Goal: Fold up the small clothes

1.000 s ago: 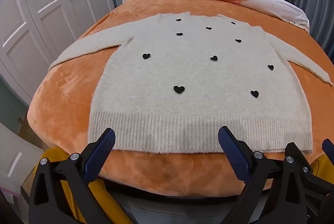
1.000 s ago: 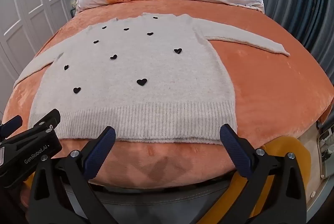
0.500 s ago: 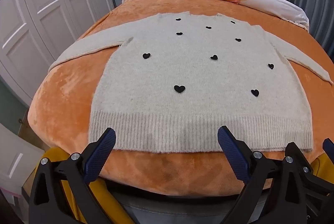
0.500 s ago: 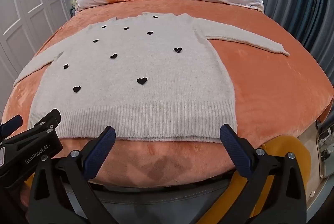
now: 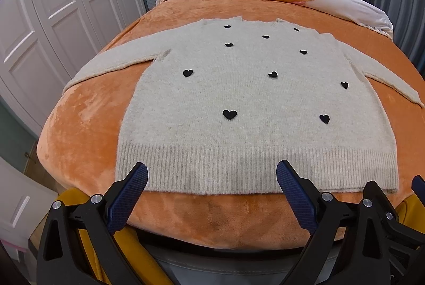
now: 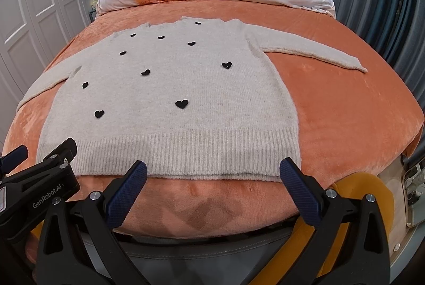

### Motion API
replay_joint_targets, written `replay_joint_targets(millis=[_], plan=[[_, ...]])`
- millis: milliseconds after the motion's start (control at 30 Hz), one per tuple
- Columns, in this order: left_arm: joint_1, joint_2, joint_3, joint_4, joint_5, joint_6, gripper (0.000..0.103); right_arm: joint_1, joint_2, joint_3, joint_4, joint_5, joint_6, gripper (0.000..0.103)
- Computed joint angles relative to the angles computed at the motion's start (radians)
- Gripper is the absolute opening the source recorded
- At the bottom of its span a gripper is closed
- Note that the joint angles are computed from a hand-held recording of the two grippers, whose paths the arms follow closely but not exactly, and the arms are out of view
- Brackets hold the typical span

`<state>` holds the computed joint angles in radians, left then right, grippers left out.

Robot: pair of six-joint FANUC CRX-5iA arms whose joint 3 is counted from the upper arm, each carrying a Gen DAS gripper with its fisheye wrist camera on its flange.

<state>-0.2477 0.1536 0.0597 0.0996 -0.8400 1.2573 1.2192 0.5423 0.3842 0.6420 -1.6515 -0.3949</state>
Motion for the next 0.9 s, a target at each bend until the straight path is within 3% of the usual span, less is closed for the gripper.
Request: replay_joint_targets(millis=[900], plan=[[0.001, -0.007, 0.003, 0.000, -0.006, -0.008, 0.091, 0.003, 0.000, 0.006, 0.002, -0.012, -0.001, 0.098]])
